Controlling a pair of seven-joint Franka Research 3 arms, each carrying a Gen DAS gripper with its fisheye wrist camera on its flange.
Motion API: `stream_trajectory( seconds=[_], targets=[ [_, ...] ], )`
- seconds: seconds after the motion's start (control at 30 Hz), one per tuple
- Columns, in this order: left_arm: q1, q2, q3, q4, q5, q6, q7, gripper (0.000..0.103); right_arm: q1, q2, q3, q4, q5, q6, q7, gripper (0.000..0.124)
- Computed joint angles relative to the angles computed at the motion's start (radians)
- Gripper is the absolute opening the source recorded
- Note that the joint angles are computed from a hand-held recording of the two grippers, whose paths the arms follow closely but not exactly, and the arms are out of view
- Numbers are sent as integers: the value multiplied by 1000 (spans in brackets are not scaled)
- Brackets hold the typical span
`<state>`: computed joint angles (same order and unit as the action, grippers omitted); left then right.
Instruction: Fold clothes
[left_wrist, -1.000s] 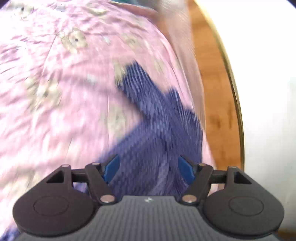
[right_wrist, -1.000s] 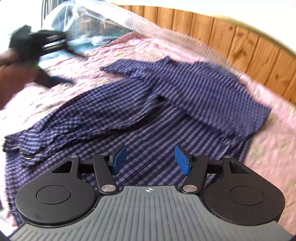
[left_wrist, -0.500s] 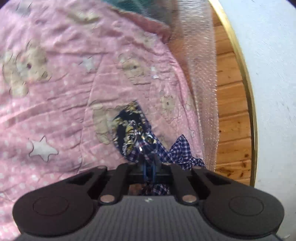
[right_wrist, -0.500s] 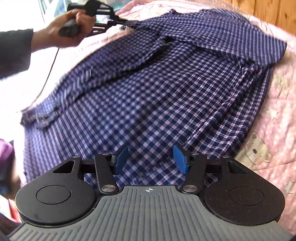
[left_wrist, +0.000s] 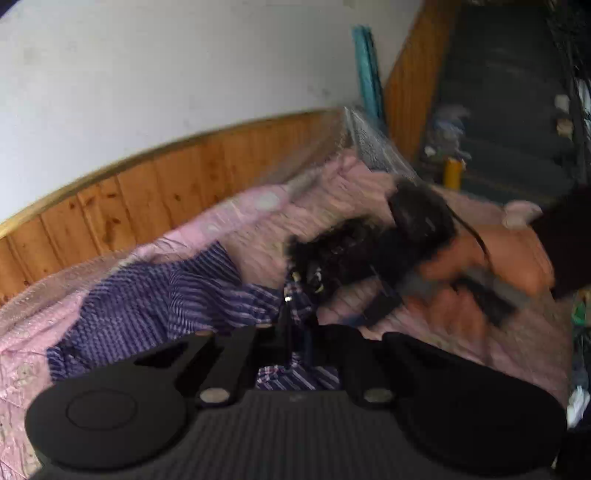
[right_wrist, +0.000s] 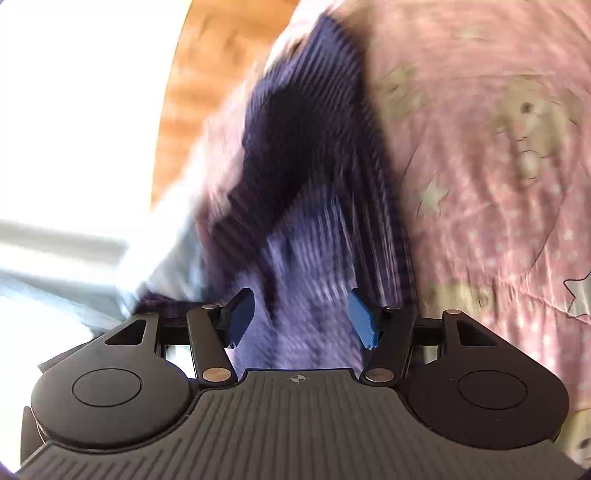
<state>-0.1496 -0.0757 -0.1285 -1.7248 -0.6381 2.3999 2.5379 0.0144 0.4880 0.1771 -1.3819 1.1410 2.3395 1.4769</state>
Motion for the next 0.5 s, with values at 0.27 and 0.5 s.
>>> stream_trajectory(
  seconds=[0.27, 0.5],
  targets=[
    [-18, -26, 8, -41, -51, -23, 9, 6, -45, -3, 36, -41, 165, 43, -54, 64],
    [-12, -28, 12, -26, -49, -32, -18, 6, -30, -199, 15, -332, 418, 74, -135, 76]
  ],
)
